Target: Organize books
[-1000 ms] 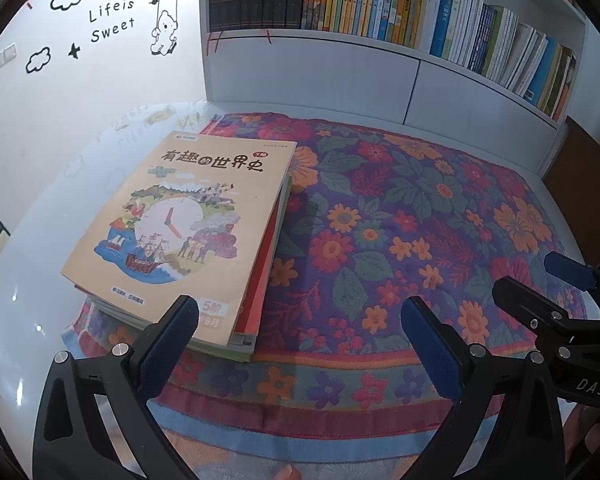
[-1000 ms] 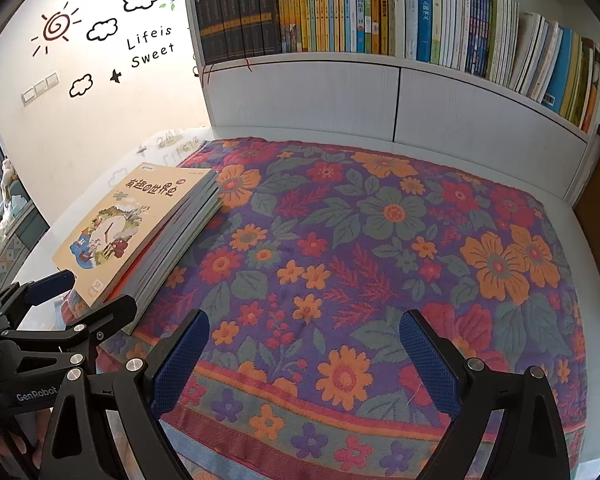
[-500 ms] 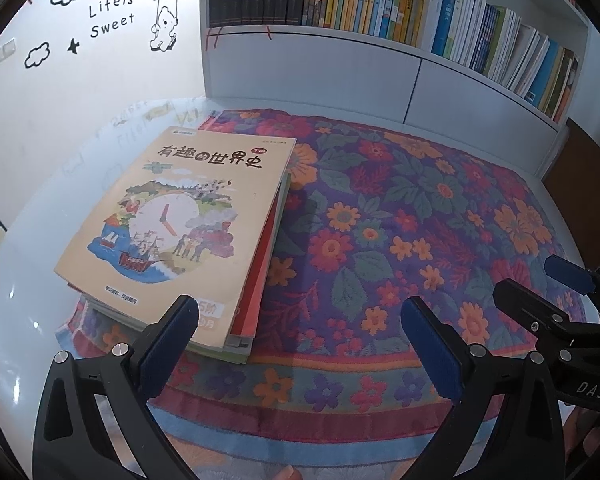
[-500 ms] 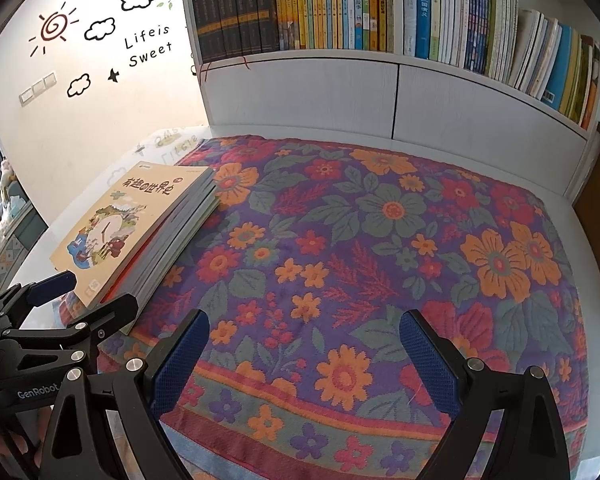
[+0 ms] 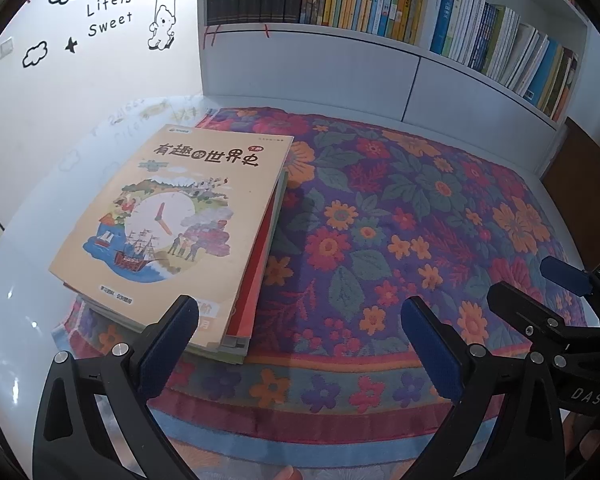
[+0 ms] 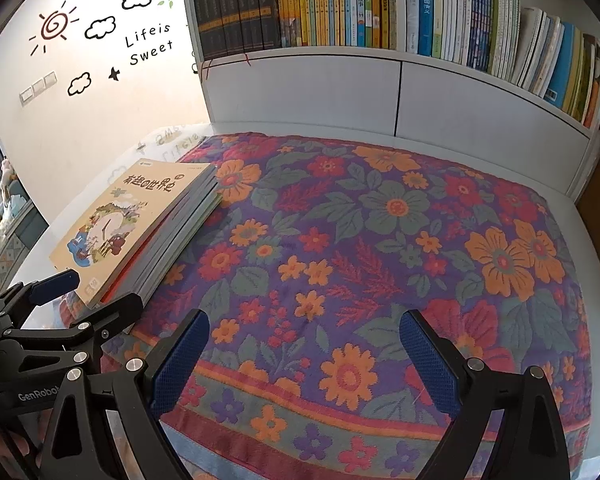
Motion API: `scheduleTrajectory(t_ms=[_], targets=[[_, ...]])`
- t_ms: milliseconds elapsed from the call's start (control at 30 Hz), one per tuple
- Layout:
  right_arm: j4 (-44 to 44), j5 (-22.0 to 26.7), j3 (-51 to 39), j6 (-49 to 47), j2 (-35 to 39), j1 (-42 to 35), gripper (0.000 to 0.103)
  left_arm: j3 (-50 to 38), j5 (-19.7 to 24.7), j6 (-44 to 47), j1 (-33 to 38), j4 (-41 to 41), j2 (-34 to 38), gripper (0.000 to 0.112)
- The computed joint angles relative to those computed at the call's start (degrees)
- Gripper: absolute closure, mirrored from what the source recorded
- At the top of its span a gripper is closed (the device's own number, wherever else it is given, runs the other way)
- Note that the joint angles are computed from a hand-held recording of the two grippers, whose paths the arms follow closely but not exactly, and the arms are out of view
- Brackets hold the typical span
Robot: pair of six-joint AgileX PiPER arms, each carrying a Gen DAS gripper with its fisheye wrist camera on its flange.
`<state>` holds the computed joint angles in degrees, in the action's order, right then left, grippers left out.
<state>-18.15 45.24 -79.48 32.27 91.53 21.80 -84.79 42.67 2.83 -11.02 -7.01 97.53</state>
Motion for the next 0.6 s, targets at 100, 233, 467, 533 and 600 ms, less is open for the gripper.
scheduleTrajectory(t_ms=[100, 233, 467, 533, 600], targets=[[0.24, -0.1, 0.04, 0.26, -0.05, -0.16, 0.008, 0.03, -0.05, 0.31, 0.02, -0.04, -0.01, 0.011], [-0.1, 0.19, 0.01, 0.78, 0.05, 0.03, 0.008, 0.12, -0.05, 0.23, 0.06, 0.05, -0.09, 0.011], [-0.54, 0.45, 0.06, 1.38, 0.07, 0.52, 0.008, 0.29, -0.16, 0.2, 0.02, 0.12, -0.16, 0.011], [-0.42, 0.43, 0.02, 1.3, 0.14, 0.46, 0.008, 0.28, -0.12, 0.2, 0.0, 0.15, -0.18, 0.011], [-0.47, 0.46, -0.01, 1.35, 0.18, 0.45, 0.008, 0.26, -0.01, -0.6, -0.13, 0.76, -0.25, 0.011]])
